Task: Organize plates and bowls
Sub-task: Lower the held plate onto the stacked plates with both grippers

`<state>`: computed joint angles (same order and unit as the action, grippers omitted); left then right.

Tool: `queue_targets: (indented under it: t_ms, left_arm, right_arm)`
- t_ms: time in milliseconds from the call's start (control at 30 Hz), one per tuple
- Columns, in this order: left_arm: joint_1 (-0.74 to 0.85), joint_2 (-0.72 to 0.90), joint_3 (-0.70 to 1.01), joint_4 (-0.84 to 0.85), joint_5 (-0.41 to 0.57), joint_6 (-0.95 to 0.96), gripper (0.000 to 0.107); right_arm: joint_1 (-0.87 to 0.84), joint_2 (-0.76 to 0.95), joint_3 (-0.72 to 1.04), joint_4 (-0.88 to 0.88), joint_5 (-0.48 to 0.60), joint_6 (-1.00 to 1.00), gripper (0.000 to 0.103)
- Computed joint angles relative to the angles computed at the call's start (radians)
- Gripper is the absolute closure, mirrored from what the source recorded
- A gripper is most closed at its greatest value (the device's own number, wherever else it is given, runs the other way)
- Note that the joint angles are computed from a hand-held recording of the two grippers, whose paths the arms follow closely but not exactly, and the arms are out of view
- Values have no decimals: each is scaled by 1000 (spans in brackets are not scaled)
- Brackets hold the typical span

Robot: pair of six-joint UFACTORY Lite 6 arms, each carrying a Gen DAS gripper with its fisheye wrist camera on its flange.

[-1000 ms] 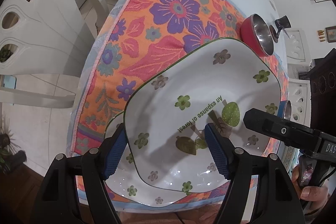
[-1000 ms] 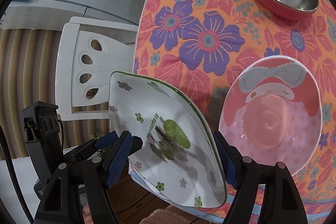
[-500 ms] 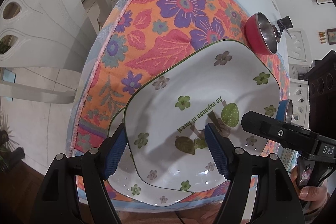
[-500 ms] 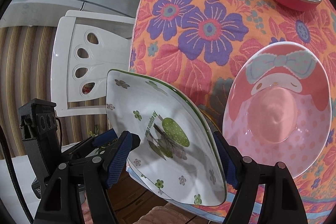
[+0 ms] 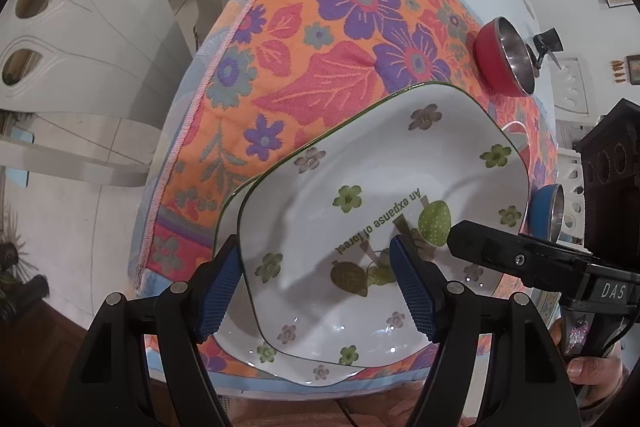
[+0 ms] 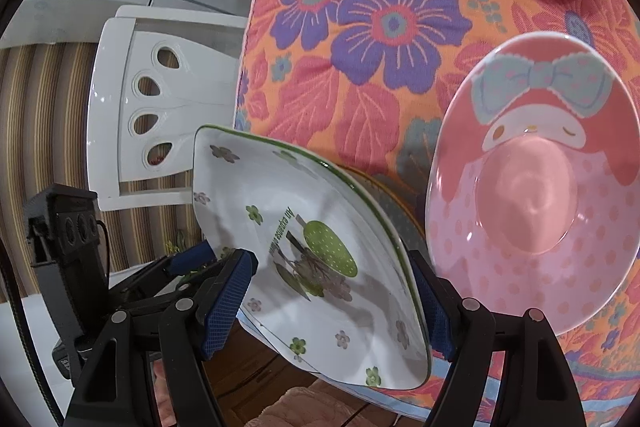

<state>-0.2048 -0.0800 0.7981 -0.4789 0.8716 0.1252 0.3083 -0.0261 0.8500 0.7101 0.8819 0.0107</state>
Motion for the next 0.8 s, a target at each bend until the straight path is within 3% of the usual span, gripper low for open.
queue_targets:
  t_ms: [533,800]
  left_arm:
    - [115,-41,-100,-24,2,71,36]
    - [131,-71,-103,-51,8,94,36]
  right_arm:
    - [57,58,-68,148,-53,-85,27]
    - [37,44,-59,103,-33,-58,27]
